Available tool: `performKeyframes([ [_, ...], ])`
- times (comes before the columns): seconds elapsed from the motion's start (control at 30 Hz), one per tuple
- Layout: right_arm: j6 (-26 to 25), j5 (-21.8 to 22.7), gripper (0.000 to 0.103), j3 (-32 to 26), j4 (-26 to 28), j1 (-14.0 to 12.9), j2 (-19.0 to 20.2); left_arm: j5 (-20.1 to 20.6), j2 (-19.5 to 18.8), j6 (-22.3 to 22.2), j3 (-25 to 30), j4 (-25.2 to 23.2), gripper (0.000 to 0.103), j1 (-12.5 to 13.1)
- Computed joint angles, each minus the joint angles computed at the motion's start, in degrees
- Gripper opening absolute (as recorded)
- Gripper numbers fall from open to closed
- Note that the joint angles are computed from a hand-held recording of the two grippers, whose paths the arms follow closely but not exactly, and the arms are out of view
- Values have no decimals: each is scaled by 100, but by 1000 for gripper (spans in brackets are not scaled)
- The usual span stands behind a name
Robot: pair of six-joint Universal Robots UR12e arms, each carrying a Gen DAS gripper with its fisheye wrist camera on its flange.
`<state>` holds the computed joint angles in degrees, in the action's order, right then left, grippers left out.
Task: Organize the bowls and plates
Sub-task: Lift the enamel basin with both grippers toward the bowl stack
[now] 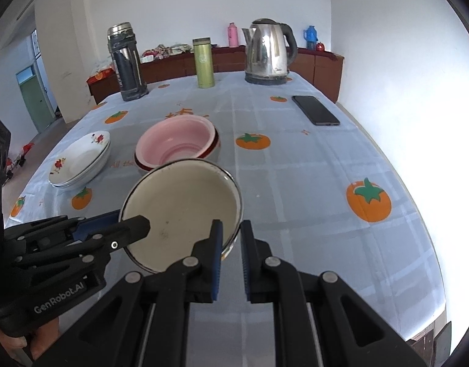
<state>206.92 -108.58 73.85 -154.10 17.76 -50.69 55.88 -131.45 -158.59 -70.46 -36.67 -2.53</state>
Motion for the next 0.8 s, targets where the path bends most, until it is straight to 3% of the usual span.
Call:
performKeyframes([
  [0.8,-312,-99,12,-200,-362,67,108,79,16,-328,-105,674,25,43],
])
